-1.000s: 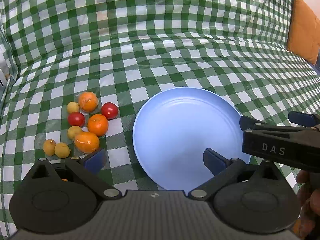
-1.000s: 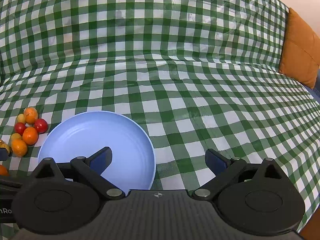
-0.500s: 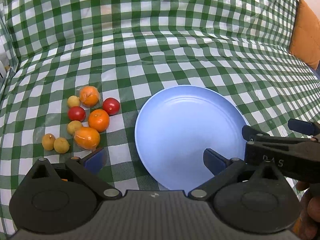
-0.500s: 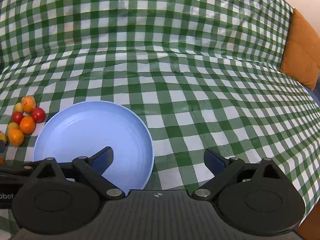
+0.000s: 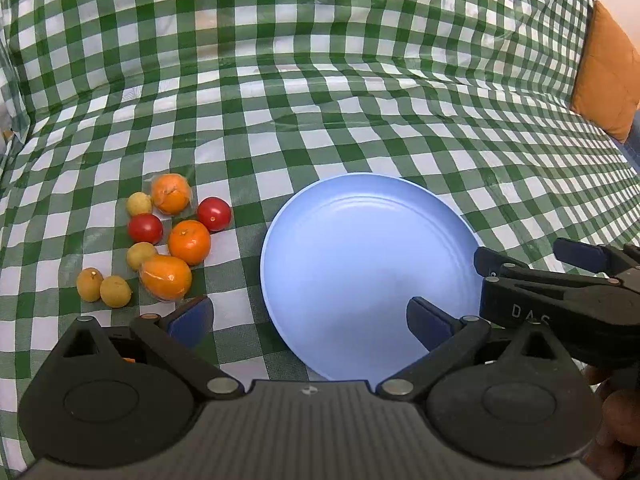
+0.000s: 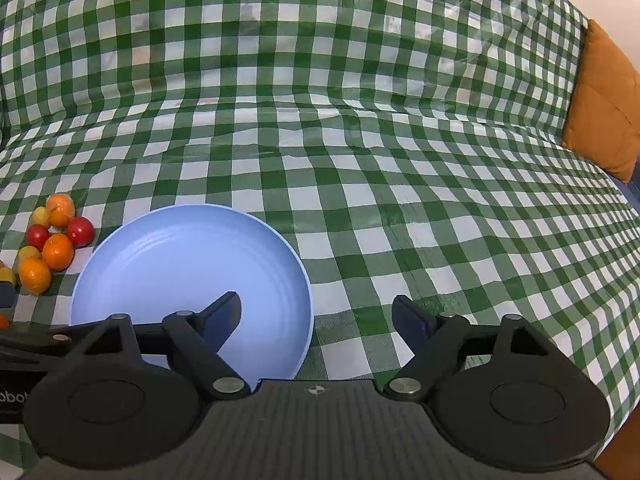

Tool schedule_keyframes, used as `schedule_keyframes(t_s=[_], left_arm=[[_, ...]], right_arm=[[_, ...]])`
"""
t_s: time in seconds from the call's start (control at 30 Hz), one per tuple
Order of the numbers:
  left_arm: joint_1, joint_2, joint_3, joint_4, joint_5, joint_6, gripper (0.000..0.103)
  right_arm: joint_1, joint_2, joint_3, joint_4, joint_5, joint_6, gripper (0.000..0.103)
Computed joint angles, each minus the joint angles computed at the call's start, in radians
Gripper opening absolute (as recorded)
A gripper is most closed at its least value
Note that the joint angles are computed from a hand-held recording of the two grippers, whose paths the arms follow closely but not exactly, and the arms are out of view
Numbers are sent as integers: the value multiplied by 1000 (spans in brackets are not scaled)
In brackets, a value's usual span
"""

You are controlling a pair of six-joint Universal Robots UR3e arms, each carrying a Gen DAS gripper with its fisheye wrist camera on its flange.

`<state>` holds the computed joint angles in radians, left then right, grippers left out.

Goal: Organize fruits

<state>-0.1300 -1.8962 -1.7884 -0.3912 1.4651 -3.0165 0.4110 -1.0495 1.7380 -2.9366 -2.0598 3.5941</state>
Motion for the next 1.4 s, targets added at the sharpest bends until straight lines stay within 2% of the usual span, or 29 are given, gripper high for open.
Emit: schedule_keyframes(t_s=[0.1,0.3,0.37,0.4,0.43,0.47,0.53,0.63,0.73,0.87,0.93,1.07,1.2,1.27,1.4], left_arm=[[-1,4,-15,26,5,15,103],[24,27,-31,29,-19,47,102],[38,39,-37,34,-28,71,98],[46,42,-35,32,-28,82,87],[56,45,-31,27,-29,91,71],[70,49,-25,16,-35,95,63],[114,57,-11,-19,-71,106,37],[182,70,12,-58,-123,129,23],[263,82,49,-102,-187,166,22],[384,59,154,-227,-244,224,22],[430,22,225,-311,-234,222,22],[506,-58,347,-466,-252,191,22],[543,-82,370,-549,-286,187,23],[548,-88,372,-575,-295,189,23],[522,-128,399,-588,-269,163,23]], right_arm=[[30,-21,0,34,-11,25,73],[-6,28,0,-75,-8,-40,57],[-26,59,-14,-127,-7,-72,54],[-30,70,-22,-144,-6,-81,52],[-29,77,-29,-158,-5,-85,50],[-26,83,-38,-167,-4,-86,48],[-15,96,-57,-180,-5,-86,43],[0,125,-91,-222,16,-95,39],[10,169,-145,-270,57,-108,38],[53,233,-267,-265,113,-134,34],[74,271,-364,-207,156,-168,34],[82,398,-552,-159,335,-280,34],[106,507,-744,-42,431,-358,35],[149,487,-728,-7,428,-324,40],[149,558,-883,134,455,-341,44]])
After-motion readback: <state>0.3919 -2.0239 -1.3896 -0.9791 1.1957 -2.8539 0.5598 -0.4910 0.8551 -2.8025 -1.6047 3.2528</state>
